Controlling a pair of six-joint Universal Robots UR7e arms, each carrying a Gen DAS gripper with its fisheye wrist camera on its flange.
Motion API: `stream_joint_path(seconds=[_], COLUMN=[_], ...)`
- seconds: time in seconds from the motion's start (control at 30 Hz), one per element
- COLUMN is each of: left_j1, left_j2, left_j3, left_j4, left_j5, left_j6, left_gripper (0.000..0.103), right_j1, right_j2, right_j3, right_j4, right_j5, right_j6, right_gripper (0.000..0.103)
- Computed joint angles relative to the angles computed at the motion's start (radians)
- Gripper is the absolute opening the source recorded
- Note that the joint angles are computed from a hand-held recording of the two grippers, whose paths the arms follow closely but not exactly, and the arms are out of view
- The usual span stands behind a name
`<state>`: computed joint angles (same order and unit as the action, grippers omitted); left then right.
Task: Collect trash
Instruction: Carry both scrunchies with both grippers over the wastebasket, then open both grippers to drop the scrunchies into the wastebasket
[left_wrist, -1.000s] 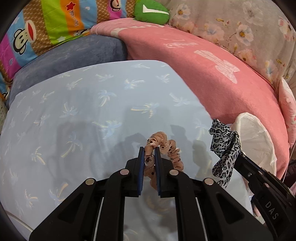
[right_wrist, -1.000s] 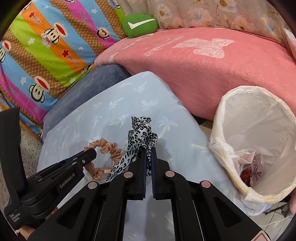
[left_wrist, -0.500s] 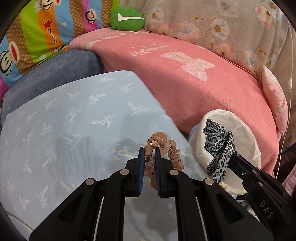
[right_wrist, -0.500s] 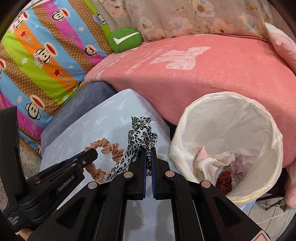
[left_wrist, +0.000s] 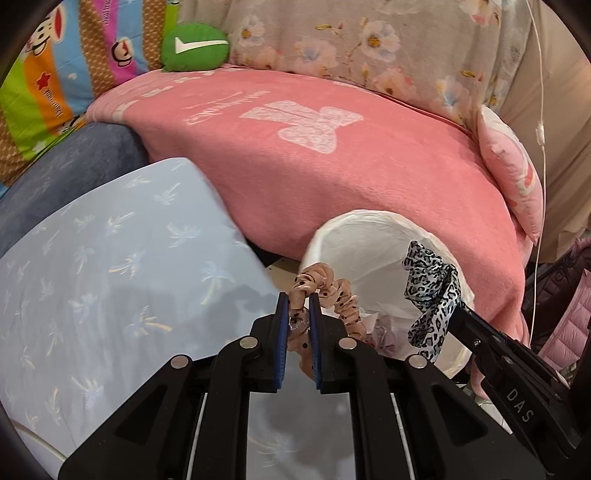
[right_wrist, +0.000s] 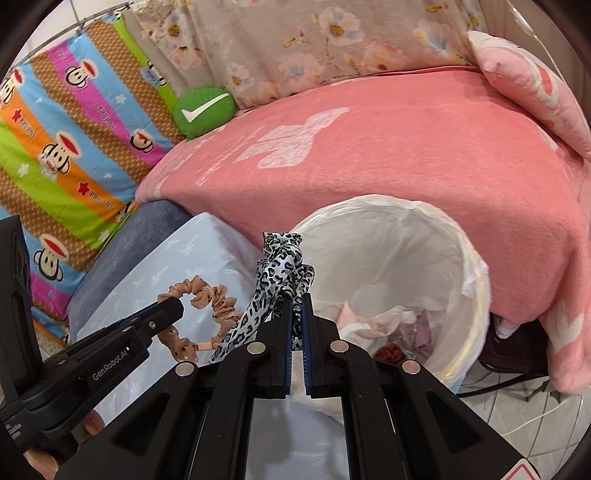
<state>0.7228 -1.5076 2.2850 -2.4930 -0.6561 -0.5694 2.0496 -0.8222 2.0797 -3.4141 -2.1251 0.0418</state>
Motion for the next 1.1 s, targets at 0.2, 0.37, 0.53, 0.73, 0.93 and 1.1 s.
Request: stream_joint_path(seconds=[0.2, 0.37, 0.53, 0.73, 0.93, 1.1], left_j1=[-0.004, -0.001, -0.001, -0.004, -0.008, -0.018], left_j2=[0.06, 0.104, 0.126, 0.128, 0.111, 0.077], left_j3=[-0.025, -0.049, -0.056, -0.048, -0.04, -0.018], left_j4=[-0.044, -0.068, -0.095, -0.115, -0.08, -0.043], left_j5=[-0.036, -0.061, -0.058, -0.028, -0.014, 0.01], left_j6=[0.043, 0.074, 0.083, 0.054, 0.031, -0.012], left_gripper=[0.011, 0.013, 0.018, 0.057, 0.057, 0.064], right_j1=[-0.024, -0.045, -0.058, -0.06, -0.047, -0.012], right_j2=[-0.032, -0.051, -0.055, -0.051, -0.051, -0.046], right_j3=[0.032, 0.046, 0.051, 0.048, 0.043, 0.036], right_j4=[-0.029, -0.041, -0.054, -0.063, -0.049, -0.033], right_j5=[-0.015, -0.021, -0.02, -0.021, -0.012, -0.044], right_j6=[0.0, -0.004, -0.001, -0.009, -0.011, -0.04], right_gripper=[0.005, 0.005, 0.007, 0.014, 0.022, 0.03])
